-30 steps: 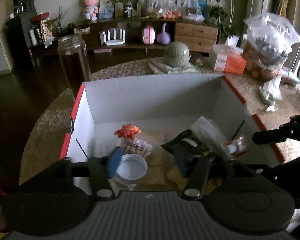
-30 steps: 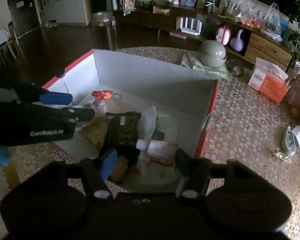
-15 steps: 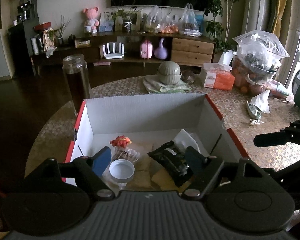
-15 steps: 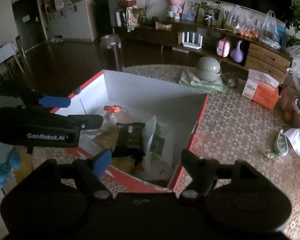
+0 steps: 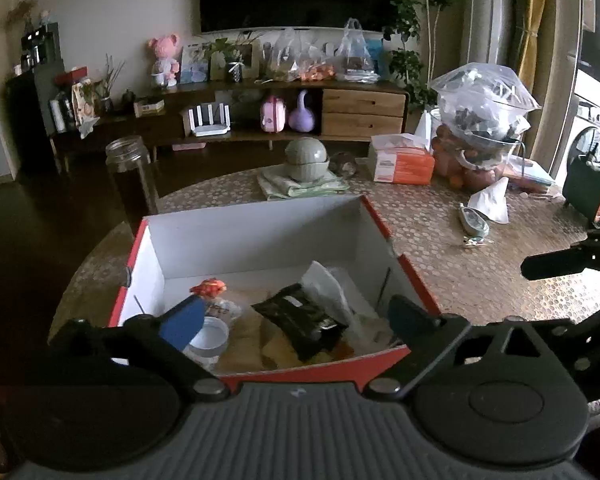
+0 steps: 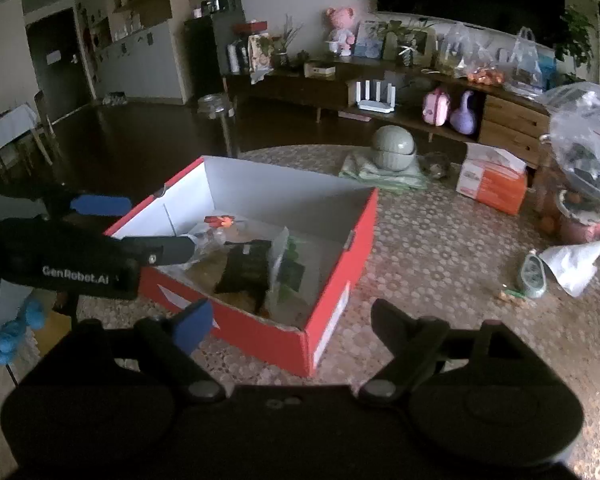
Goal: Organize objects
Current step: 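Withdraw both tools from the box toward the green snack bar and oval case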
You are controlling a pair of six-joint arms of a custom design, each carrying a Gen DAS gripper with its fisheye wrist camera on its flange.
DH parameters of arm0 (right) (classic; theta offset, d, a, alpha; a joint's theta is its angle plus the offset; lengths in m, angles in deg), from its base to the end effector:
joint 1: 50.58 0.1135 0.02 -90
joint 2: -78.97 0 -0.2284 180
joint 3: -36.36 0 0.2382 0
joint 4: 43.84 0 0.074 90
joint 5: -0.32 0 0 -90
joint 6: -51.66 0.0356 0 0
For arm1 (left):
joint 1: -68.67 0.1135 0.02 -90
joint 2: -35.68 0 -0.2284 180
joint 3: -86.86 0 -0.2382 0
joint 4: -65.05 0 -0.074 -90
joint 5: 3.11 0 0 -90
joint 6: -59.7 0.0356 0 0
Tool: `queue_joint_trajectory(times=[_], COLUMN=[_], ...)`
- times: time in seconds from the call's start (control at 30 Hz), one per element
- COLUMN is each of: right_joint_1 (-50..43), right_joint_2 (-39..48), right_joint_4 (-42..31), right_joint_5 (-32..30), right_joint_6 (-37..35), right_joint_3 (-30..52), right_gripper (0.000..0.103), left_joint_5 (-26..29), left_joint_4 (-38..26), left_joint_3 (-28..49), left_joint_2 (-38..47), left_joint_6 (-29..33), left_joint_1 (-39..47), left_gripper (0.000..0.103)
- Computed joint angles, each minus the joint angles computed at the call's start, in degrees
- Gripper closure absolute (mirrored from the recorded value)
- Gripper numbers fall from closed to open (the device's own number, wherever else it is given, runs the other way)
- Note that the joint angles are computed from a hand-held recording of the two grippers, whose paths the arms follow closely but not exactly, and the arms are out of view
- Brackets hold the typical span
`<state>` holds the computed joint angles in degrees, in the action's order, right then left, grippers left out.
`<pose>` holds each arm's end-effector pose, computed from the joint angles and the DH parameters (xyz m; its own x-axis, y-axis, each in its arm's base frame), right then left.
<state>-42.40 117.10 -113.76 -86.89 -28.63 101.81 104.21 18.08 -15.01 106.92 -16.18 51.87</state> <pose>0.1315 0.0172 0.2897 -0.6784 0.0727 -0.7311 0.0079 0.9958 0.0917 0.2512 -0.0869 0.2888 -0.4772 0.3874 -0.7888 0.6294 0.7771 0.0008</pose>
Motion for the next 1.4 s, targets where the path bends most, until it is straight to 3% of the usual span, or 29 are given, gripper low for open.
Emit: queue_joint_trajectory(times=[0.2,0.37,0.43,0.53,0.63,0.73,0.87,1.0,1.4], right_joint_1=[-11.73,-33.62,-45.17,-65.98,-81.12,-89.94,-94.16,-93.46,-77.45], right_joint_2=[-6.21,-8.99,-8.6,-4.81,1.43,7.99,16.17,21.7,37.55], right_joint_4=[-4.92,-9.99,-12.82,-19.3,-24.17,-25.03,-21.02,-14.74,8.03], right_joint_5=[-7.48,-21.56,-28.74,-39.3,-44.3,-45.9,-45.39,-43.87,-35.8], right_joint_6=[-6.43,-19.43,-27.85,-46.14,-61.73,-70.13,-71.34,-68.2,-47.89], right_joint_3=[-0.82,-1.26,-1.36,-0.9,0.21,1.97,4.77,6.7,11.47], right_gripper=[0.016,0.016,0.016,0.016,0.016,0.016,0.016,0.016,0.016], left_joint_5=[-2.48,-5.06,-8.31,-10.95,-12.54,-14.8,-15.69,-18.57,-21.99], left_joint_4=[3.74,5.07,6.48,8.21,9.42,11.31,14.26,16.33,20.36], left_joint_3=[-5.09,-6.41,-7.23,-7.68,-7.04,-5.63,-3.08,1.08,16.73], left_joint_2=[-4.99,-6.09,-6.2,-5.09,-2.66,0.94,6.28,12.95,34.7], left_joint_6=[-2.37,-5.75,-6.69,-8.64,-11.32,-13.43,-16.32,-17.25,-18.67], left_joint_1=[-5.83,-12.19,-15.73,-20.18,-24.13,-28.41,-32.51,-36.4,-40.32], left_gripper=[0.0,0.0,0.0,0.0,0.0,0.0,0.0,0.0,0.0])
